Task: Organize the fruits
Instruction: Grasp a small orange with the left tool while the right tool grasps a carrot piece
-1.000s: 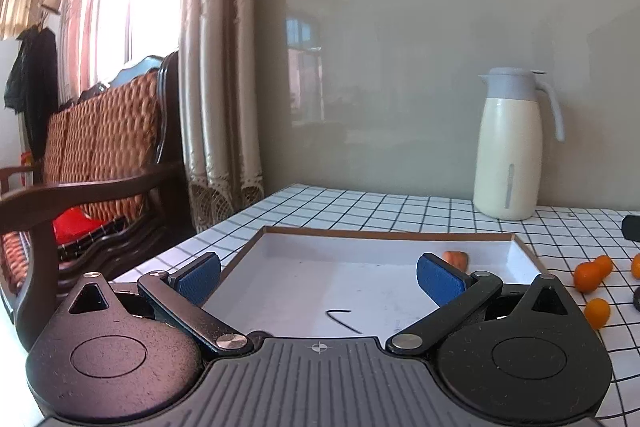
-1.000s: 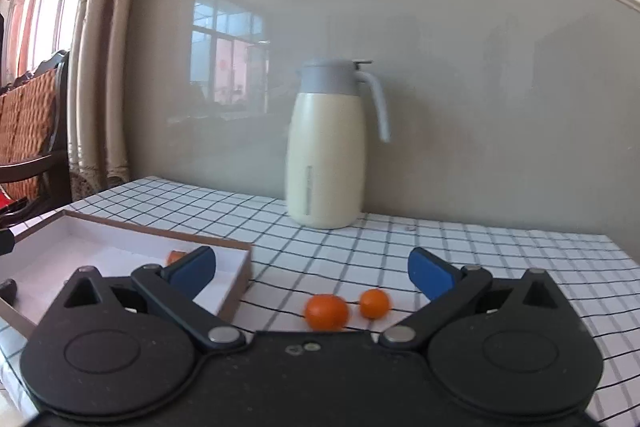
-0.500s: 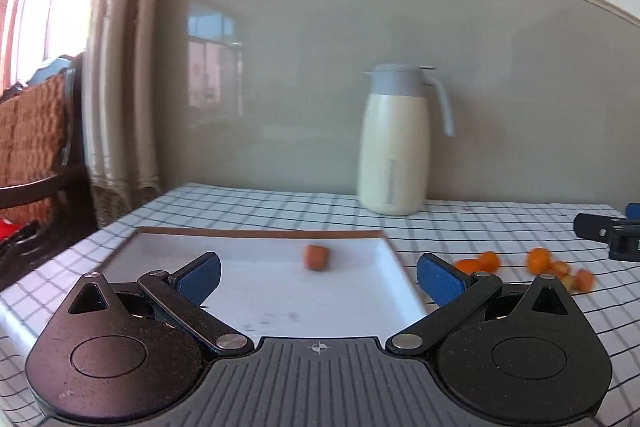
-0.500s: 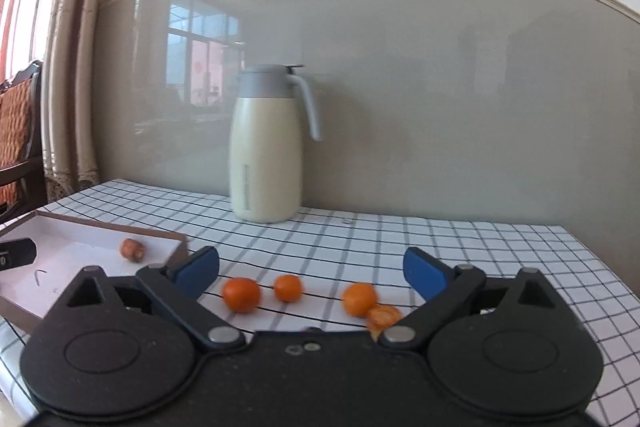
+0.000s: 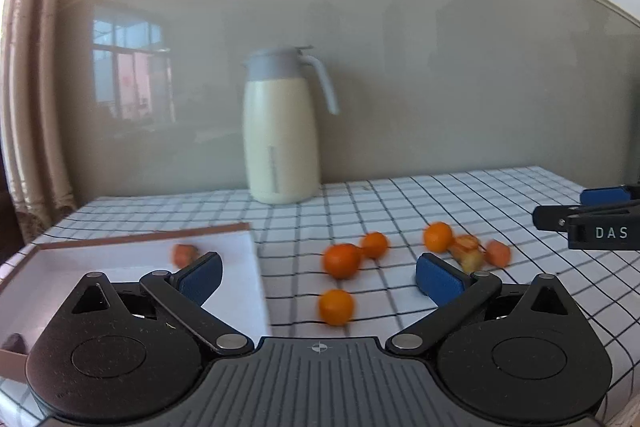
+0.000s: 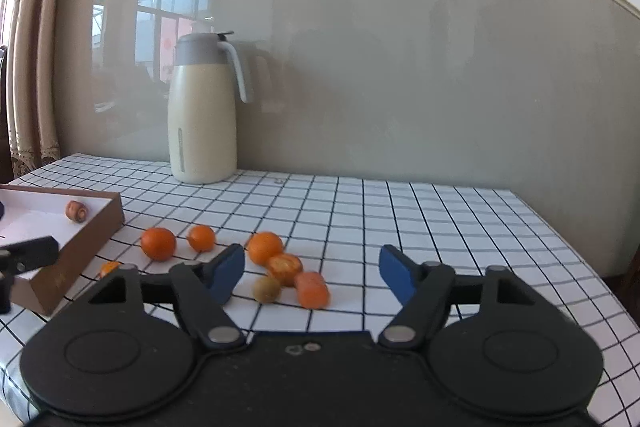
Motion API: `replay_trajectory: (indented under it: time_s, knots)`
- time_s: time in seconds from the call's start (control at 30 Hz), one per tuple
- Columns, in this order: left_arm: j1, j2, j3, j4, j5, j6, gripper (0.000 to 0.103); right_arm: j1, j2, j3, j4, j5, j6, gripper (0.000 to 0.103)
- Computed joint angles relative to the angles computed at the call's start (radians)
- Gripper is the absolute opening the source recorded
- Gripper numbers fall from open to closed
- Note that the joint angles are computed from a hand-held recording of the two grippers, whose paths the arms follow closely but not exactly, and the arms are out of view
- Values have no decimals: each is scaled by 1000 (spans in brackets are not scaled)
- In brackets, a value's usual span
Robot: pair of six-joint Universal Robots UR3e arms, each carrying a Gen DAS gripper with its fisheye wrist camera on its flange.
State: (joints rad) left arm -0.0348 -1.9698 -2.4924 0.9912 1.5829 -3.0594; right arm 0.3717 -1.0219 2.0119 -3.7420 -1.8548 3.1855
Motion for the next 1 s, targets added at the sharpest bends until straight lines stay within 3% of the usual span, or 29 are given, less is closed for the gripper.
replay_trajectory:
  time_s: [0.1, 0.33, 0.7, 1.0]
  knots:
    - [-67, -34, 82, -76, 46, -9, 102, -23, 1, 20, -6, 30, 3, 59]
    - [-150, -104, 229, -247, 146, -40, 81, -66, 22, 5, 29, 92, 7, 44]
    - [-188, -173, 358, -370, 250, -117, 74, -115, 83, -81, 94, 159, 33, 35]
    - [-166, -194, 420, -469, 251, -167, 66, -125, 139, -216, 242, 196, 26, 27]
